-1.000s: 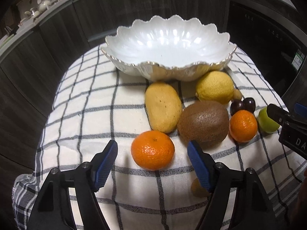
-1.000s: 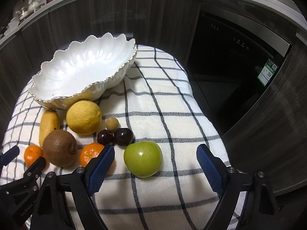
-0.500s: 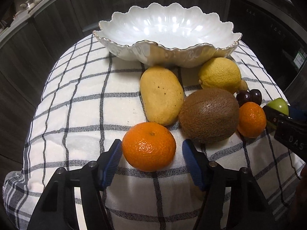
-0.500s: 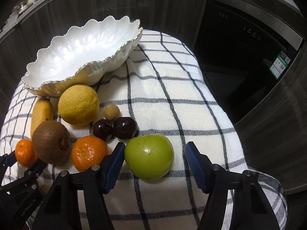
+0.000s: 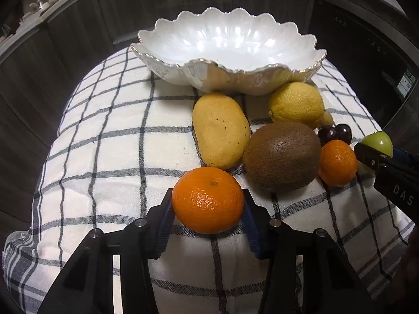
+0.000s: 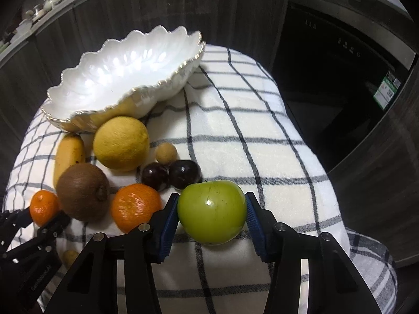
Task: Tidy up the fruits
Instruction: 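Carry the mandarin and apple into the white bowl and open both grippers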
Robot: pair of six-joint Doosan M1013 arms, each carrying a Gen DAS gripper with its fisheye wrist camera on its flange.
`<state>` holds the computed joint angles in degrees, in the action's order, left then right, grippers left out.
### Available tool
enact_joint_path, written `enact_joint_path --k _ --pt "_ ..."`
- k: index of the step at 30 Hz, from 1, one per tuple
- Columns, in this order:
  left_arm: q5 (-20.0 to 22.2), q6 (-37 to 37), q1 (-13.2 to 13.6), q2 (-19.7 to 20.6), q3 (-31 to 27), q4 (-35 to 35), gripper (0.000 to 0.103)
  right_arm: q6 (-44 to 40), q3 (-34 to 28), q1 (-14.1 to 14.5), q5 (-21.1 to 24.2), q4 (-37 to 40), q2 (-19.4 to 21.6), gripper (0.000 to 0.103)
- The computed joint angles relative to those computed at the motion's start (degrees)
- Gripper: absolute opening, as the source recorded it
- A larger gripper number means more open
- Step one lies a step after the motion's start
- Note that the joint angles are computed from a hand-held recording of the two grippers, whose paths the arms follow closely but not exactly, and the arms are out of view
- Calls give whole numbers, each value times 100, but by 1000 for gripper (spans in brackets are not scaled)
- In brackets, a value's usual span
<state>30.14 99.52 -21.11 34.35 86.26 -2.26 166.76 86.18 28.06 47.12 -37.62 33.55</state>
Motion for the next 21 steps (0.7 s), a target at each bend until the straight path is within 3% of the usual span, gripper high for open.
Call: enact_joint_path --k 21 --pt "-855 148 129 -408 18 -169 47 242 -219 156 -179 -845 -213 50"
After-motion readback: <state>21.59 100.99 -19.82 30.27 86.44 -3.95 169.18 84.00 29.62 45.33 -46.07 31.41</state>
